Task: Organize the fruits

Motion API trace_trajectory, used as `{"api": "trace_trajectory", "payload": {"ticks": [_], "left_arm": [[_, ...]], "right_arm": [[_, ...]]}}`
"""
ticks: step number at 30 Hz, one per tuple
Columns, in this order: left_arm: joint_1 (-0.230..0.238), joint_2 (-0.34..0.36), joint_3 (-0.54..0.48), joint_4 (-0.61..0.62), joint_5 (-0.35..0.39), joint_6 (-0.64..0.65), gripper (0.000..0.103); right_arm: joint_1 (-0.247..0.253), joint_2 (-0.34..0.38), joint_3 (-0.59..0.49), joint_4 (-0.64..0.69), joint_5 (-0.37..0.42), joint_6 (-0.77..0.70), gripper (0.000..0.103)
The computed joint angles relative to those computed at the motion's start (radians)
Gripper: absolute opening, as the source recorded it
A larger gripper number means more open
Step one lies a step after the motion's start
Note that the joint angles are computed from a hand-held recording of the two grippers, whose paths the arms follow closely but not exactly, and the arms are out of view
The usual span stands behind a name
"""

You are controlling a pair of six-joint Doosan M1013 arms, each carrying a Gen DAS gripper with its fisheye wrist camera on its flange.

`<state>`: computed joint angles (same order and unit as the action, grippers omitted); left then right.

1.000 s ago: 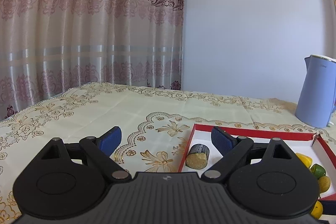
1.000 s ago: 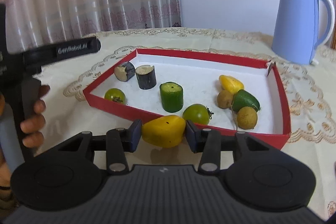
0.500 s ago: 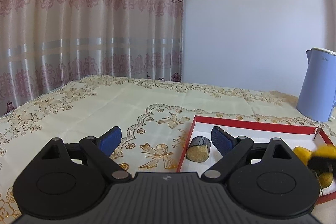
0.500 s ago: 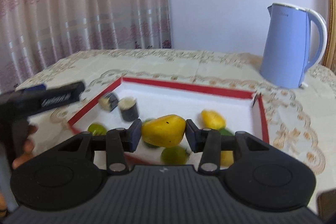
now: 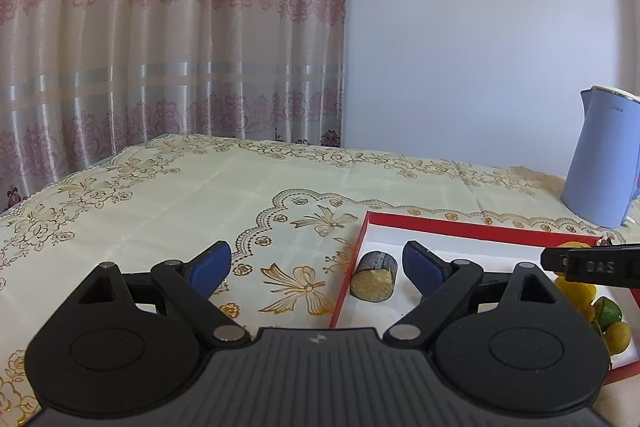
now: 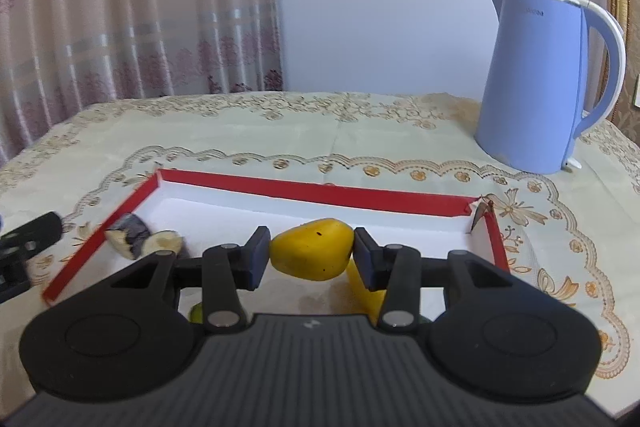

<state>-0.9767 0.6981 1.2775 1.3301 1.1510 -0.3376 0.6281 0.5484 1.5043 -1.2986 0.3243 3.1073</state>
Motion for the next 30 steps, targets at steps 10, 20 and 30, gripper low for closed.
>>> {"api": "trace_trajectory", "payload": {"ticks": [10, 20, 30], "left_arm": [[0.0, 0.003, -0.005, -0.005, -0.002, 0.017, 0.093], [0.0, 0.006, -0.008, -0.006, 0.001, 0.021, 0.093], [-0.004, 0.016, -0.021, -0.008, 0.033, 0.057, 0.093]], "right_arm": [[-0.002, 0.035, -0.039, 0.098, 0.047, -0.094, 0.053], [0.034, -0.077, 0.131, -0.282, 0.082, 0.249, 0.093], [0.099, -0.155, 0.29, -0.435, 0.194, 0.449, 0.103]]}}
